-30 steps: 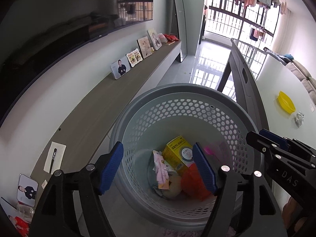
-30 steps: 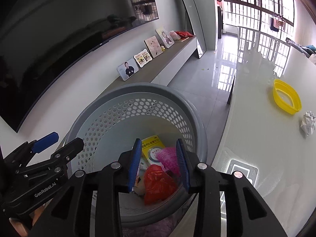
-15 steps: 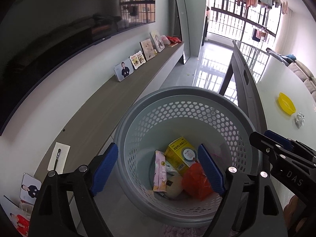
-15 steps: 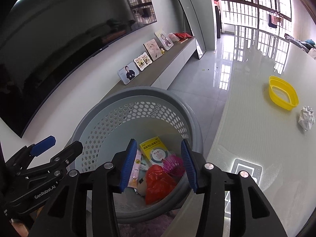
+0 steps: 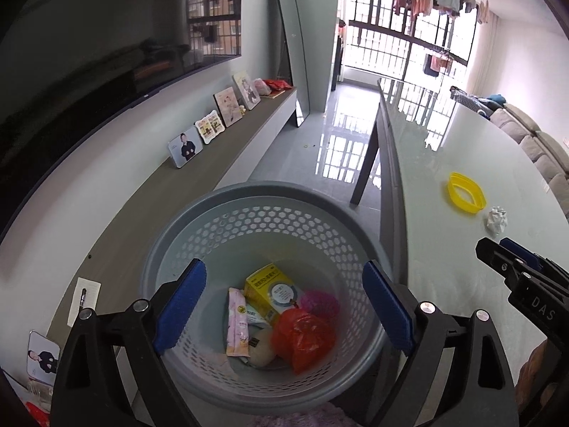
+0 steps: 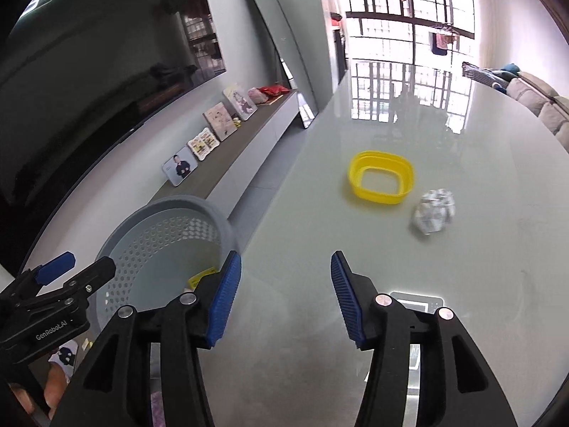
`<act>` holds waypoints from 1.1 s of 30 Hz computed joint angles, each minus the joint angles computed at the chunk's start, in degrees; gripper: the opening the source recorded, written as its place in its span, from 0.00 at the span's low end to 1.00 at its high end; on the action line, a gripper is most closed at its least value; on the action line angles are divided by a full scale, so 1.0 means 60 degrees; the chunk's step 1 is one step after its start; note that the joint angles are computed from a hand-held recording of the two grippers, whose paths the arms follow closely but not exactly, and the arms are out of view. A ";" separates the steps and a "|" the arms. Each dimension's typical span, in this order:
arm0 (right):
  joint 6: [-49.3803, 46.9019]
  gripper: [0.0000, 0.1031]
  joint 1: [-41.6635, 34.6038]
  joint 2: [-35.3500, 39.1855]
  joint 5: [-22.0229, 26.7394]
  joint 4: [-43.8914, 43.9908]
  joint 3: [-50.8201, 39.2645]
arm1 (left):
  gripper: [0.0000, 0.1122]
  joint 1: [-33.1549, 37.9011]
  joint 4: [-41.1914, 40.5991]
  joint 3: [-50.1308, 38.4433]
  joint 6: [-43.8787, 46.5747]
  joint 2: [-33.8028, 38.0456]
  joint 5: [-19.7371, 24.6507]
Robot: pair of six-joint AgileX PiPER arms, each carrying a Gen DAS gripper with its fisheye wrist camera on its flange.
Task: Collect trash
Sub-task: 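Close the right tool on the crumpled white paper while the left tool withdraws, then grasp the yellow plastic container rim with the left tool while the right tool holds the paper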
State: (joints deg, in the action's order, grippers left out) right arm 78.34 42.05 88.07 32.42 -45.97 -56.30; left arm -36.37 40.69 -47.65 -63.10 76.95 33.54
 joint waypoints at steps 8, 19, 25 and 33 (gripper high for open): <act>-0.1026 0.53 -0.2143 -0.0909 -0.0093 0.0462 0.0930 | 0.81 -0.1067 0.0103 -0.1752 -0.0067 0.1631 0.0000; -0.4693 0.53 -0.4285 0.0437 -0.1284 0.2977 0.0207 | 0.83 -0.1587 -0.0343 -0.4114 0.0650 0.3790 0.0374; -0.5384 0.50 -0.4462 0.1011 -0.1495 0.3457 -0.0266 | 0.84 -0.1567 -0.0496 -0.4706 0.0865 0.4362 0.0523; -0.6372 0.29 -0.4775 0.0797 -0.1816 0.4387 -0.0063 | 0.84 -0.1696 -0.0977 -0.5585 0.1366 0.5022 0.0840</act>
